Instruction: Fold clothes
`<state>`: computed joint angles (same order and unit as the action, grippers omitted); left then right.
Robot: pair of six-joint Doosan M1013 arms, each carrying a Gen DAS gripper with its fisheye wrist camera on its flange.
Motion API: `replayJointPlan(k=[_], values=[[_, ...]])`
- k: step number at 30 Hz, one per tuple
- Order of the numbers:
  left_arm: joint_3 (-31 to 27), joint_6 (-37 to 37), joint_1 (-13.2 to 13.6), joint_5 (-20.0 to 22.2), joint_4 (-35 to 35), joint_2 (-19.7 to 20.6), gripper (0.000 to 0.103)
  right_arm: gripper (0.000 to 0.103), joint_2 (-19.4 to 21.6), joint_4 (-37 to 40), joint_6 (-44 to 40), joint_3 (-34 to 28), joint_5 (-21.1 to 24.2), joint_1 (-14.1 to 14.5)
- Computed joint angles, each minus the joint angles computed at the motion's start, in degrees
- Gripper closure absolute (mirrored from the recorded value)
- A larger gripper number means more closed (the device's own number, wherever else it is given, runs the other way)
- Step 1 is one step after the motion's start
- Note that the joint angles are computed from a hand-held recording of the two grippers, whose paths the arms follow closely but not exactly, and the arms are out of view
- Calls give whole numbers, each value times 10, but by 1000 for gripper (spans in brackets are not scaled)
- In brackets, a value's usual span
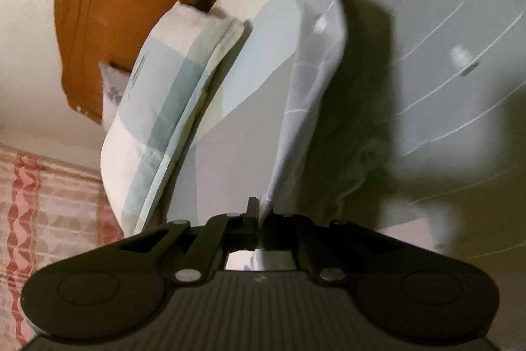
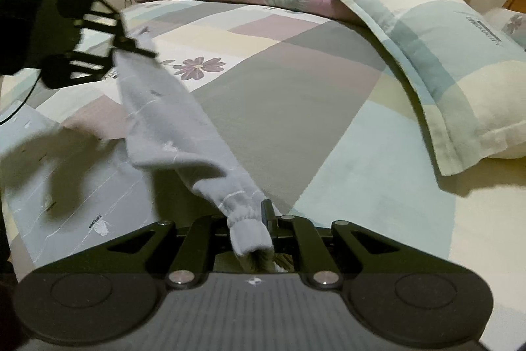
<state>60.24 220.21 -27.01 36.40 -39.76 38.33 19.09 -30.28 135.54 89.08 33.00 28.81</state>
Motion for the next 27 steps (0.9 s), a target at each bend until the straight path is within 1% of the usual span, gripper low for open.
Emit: replayJointPlan(k=[6,9,14,16,18,21,24,27], values=[[40,2,2,89,24,-41,103,92,-19,30,-9,19,-16,-4],[55,-1,0,123,38,-50,103,92,-25,49,-23,25,-17,-6],[59,-29,-8,161,61,-47,103,91,-20,98,-80,19,14,-7],[60,-25,-9,176,66,-47,103,90,-18,115,-102,17,28,-5],[58,-23,-9,193,70,-47,103,90,-16,115,-111,13,41,-2],[54,-35,-11,218,79,-48,103,88,-17,123,-133,11,46,0],[60,-43,-14,229,90,-51,103,87,-12,134,-163,5,64,0],[69,-48,-17,233,102,-53,103,86,-3,124,-176,-6,91,6]])
